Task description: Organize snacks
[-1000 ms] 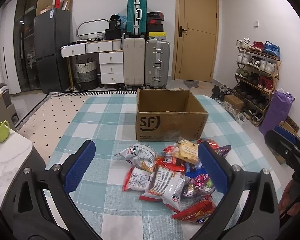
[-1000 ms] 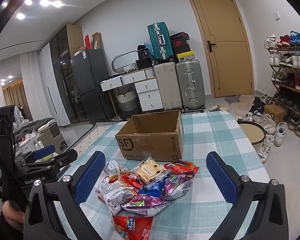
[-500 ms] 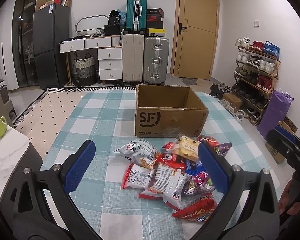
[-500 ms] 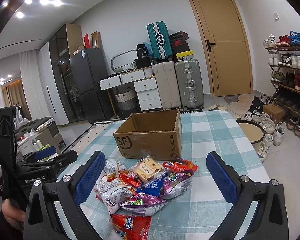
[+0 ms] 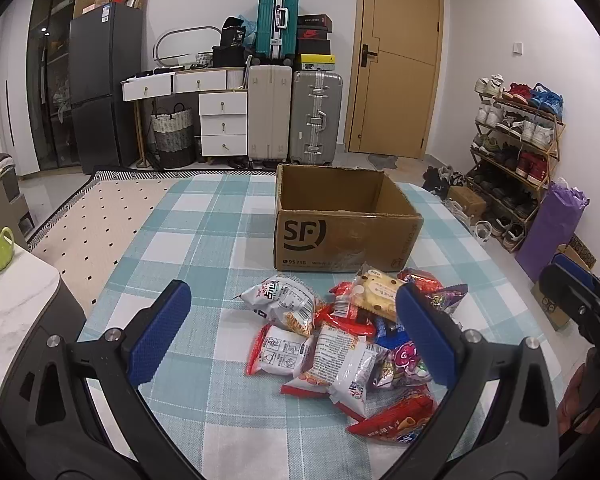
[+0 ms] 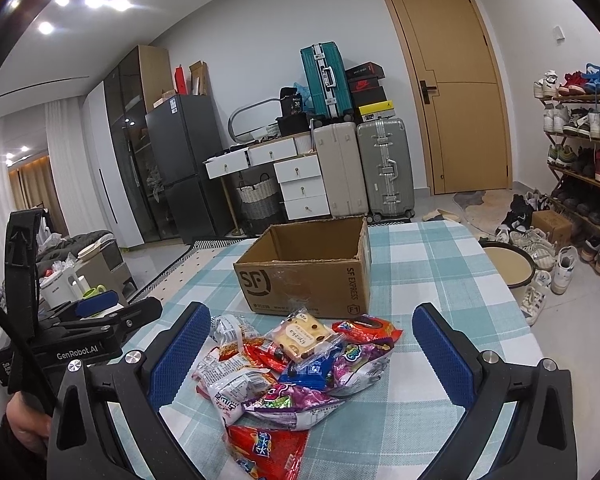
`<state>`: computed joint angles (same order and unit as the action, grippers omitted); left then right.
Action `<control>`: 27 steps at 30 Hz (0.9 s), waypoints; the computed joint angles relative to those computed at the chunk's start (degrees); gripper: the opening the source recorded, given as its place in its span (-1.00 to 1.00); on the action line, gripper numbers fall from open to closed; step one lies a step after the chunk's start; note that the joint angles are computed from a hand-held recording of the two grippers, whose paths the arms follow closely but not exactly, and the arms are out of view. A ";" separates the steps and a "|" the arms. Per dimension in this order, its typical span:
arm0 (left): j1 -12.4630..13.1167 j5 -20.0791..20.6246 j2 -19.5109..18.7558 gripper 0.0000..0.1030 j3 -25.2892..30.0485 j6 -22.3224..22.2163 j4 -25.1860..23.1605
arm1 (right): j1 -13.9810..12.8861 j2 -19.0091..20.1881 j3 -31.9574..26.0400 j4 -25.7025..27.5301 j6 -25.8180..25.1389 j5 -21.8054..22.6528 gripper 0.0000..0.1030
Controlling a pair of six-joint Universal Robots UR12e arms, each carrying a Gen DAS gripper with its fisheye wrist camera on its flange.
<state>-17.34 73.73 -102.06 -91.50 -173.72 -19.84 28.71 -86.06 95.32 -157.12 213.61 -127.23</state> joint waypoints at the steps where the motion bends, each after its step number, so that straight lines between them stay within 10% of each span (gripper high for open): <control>1: -0.02 0.04 -0.04 0.98 0.06 0.00 -0.03 | 0.00 0.03 0.03 -0.06 0.03 -0.02 0.99; 27: 2.15 -6.00 -6.79 0.98 7.10 0.20 -11.70 | -2.37 0.47 2.26 -1.32 0.27 3.90 0.99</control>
